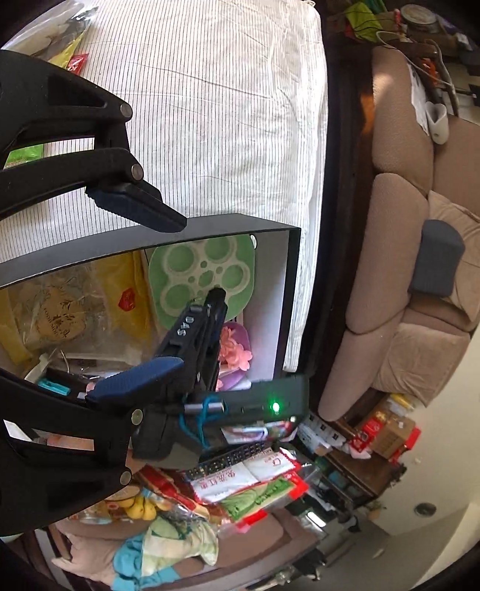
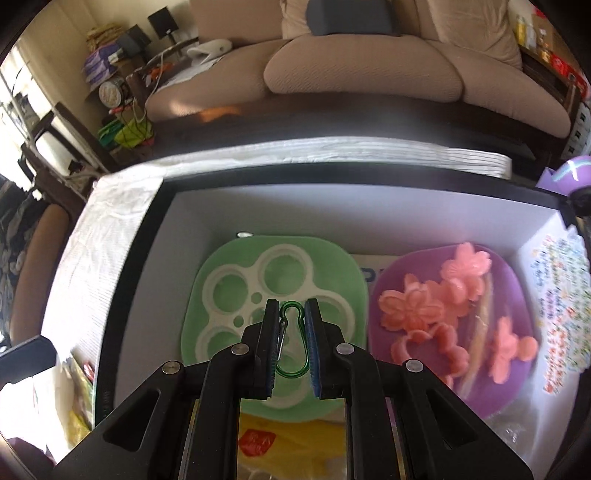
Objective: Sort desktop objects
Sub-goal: 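Carry the carabiner into the box and release it on the green plate, then bring the right tool back over the snack packets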
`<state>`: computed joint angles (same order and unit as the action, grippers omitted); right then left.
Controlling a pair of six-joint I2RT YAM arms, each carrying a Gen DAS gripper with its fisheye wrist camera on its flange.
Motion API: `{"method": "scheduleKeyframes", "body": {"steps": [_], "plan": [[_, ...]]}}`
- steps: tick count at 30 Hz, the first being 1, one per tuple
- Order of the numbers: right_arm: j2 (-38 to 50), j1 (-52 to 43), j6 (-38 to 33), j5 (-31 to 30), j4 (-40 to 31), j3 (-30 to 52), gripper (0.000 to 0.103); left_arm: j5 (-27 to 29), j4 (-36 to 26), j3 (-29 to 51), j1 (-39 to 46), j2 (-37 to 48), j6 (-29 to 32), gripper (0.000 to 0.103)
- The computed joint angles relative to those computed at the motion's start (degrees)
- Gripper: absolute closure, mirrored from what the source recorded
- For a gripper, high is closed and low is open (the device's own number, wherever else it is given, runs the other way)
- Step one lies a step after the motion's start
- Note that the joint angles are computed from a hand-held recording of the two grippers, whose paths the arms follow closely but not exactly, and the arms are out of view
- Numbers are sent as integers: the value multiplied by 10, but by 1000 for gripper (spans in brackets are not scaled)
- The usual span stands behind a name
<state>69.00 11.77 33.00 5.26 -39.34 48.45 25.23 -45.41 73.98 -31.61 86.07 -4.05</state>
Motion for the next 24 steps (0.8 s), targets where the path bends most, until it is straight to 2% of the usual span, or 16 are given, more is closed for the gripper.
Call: {"method": "scheduleKeyframes", "body": {"steps": [6, 11, 13, 16, 19, 24], "plan": [[1, 7, 11, -1, 15, -12, 87, 1, 1, -17, 8, -7, 4, 36], [-71, 26, 27, 33, -47, -2, 78, 28, -29, -35, 48, -46, 29, 35], [-98, 51, 42, 52, -82, 12, 76, 35, -49, -43, 78, -68, 55, 30], [-127, 124, 77, 87, -135, 47, 75, 48, -90, -60, 159, -107, 117, 29], [-130, 226, 130, 136, -174, 88, 71, 79, -143, -78, 275, -137, 210, 29], [-52, 365, 187, 198, -177, 170, 70, 126, -212, -89, 488, -124, 377, 28]]}}
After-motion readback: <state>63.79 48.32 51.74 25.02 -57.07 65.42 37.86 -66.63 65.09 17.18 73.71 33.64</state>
